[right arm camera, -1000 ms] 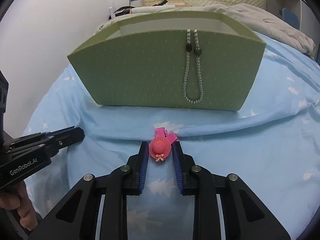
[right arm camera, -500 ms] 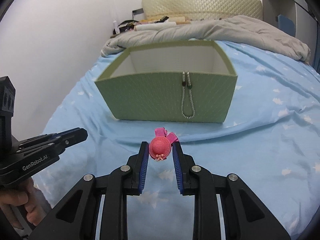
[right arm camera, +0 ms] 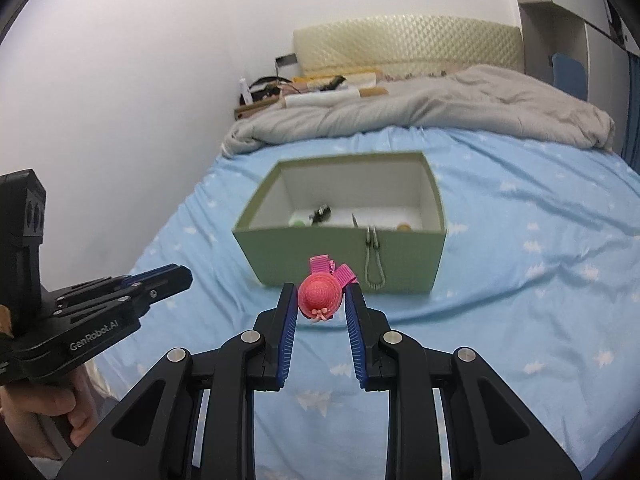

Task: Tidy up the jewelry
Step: 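Lift and carry the pink keyring over the green box with the right gripper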

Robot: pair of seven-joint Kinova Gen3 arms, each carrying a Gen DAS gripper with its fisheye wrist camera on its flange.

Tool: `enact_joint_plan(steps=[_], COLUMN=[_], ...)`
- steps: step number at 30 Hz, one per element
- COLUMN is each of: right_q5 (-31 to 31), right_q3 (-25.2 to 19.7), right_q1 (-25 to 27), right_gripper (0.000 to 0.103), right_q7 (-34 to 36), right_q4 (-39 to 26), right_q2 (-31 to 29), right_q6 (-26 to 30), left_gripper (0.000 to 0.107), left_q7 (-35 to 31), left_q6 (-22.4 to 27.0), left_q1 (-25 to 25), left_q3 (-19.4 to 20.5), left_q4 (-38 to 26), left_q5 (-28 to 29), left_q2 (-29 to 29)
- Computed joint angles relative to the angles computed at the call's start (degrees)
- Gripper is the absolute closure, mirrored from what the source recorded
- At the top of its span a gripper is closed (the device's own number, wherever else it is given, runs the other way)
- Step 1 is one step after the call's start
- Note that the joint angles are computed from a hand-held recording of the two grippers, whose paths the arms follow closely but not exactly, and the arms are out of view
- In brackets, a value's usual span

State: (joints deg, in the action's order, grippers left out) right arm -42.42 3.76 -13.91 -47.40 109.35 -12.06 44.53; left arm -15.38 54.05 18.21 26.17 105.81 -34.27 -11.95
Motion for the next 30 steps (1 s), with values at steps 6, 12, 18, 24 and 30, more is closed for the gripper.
enact_joint_plan(steps=[6,12,18,24,30], right_q5=[-0.13,1.03,3.39,7.33,12.27], right_q3=[-0.09,-1.99,-4.83,-7.96,-10.27], right_q1=[0.44,1.42,2.79,3.45,3.02], right_gripper=[0.081,0.081,0.081,0.081,0.081], right_q7=[-0.41,-2.40,-5.43,-9.38,-14.07], right_q4=[-4.54,-8.53,-12.80,-16.95,-21.04], right_q2=[1.87,5.43,10.89,16.76,22.15], right_q6=[1.90,2.12,2.30,2.13,1.73], left_gripper=[0.099,0.099,0.099,0.099,0.099], left_q7=[-1.62,-4.60,-8.40,-11.72,-15.33], left_q6=[0.28,-1.74,-4.74,-8.51,-11.88], left_q1=[-0.48,-1.43,-2.58,-3.15,-3.56], left_q3=[-0.56,-3.37,-6.61,-9.87,-13.36], left_q4=[-2.89,-3.70,-3.97,-4.16,-4.50], left_q5=[-1.97,-1.42,0.64,2.50,5.25], left_q2=[0.56,1.33,3.17,6.04,9.08])
